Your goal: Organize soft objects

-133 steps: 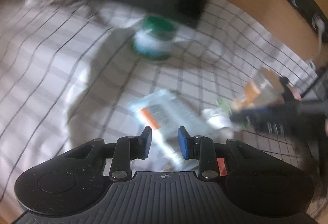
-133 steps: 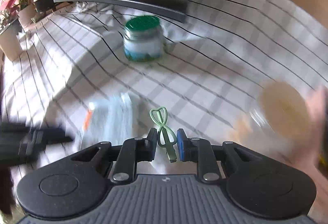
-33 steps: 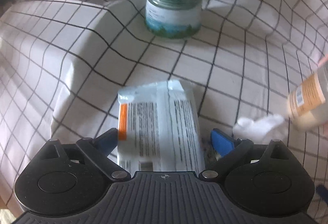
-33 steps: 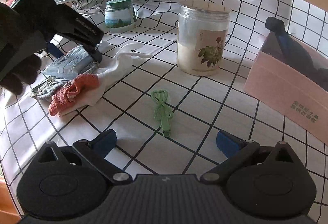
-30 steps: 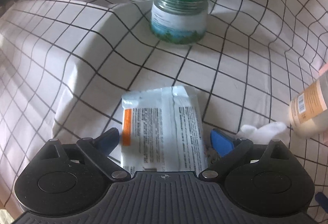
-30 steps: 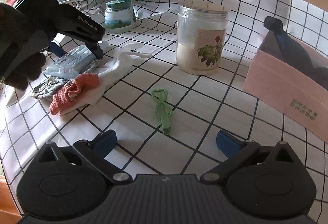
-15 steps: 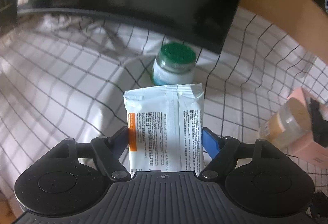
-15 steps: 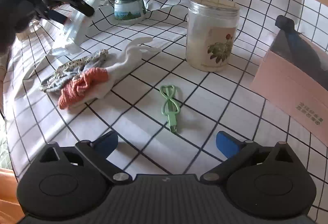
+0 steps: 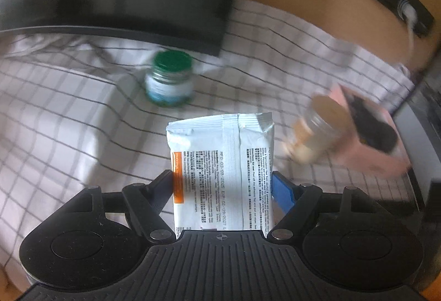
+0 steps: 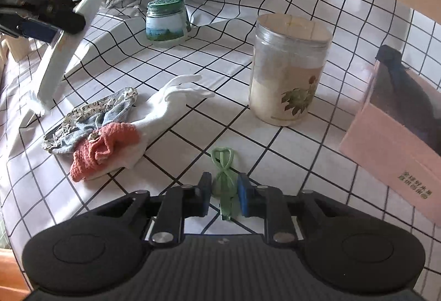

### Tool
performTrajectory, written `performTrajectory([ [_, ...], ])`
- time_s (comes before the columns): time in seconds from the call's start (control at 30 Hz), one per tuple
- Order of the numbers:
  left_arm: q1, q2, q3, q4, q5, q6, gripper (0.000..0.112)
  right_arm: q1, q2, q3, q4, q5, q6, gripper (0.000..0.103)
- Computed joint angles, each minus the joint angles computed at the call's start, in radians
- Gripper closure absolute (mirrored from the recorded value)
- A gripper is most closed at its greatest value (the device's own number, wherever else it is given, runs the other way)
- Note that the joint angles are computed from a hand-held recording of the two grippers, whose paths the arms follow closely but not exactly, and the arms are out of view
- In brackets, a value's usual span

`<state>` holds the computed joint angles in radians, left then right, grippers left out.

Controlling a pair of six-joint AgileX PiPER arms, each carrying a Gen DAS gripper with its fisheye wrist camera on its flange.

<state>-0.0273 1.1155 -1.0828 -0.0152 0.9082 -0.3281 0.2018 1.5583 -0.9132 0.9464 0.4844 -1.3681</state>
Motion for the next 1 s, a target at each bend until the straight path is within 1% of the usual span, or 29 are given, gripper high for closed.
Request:
performTrajectory([
  [0.07, -0.037, 0.019, -0.004, -0.032, -0.002, 0.031, 0.031, -0.032, -0.034, 0.006, -0.027, 0.025, 0.031, 0.083],
  [0.2, -0.116, 0.083, -0.013, -0.141, -0.022, 0.133, 0.031, -0.14, -0.111, 0.014, -0.086, 0.109, 0.076, 0.083],
  [0.33, -0.188, 0.19, -0.054, -0.295, -0.038, 0.296, 0.032, -0.295, -0.18, 0.02, -0.129, 0.177, 0.087, 0.083],
  [0.43, -0.267, 0.283, -0.134, -0.359, -0.034, 0.352, 0.031, -0.426, -0.226, 0.018, -0.127, 0.212, 0.074, 0.083],
  [0.6, -0.339, 0.429, -0.329, -0.428, -0.016, 0.427, 0.031, -0.566, -0.26, -0.025, -0.096, 0.233, 0.076, 0.083],
  [0.7, -0.359, 0.535, -0.509, -0.41, 0.008, 0.404, 0.031, -0.631, -0.268, -0.043, -0.05, 0.252, 0.057, 0.083],
  [0.77, -0.386, 0.614, -0.66, -0.332, 0.023, 0.324, 0.032, -0.651, -0.27, -0.044, -0.031, 0.248, 0.051, 0.083],
  [0.83, -0.404, 0.725, -0.858, -0.255, 0.066, 0.261, 0.032, -0.662, -0.269, -0.038, -0.013, 0.24, 0.045, 0.083],
  [0.93, -0.411, 0.901, -1.158, -0.19, 0.123, 0.19, 0.031, -0.676, -0.272, -0.025, 0.003, 0.231, 0.035, 0.083],
  [1.0, -0.409, 1.031, -1.358, -0.166, 0.12, 0.152, 0.031, -0.691, -0.273, -0.017, 0.019, 0.236, 0.016, 0.083],
])
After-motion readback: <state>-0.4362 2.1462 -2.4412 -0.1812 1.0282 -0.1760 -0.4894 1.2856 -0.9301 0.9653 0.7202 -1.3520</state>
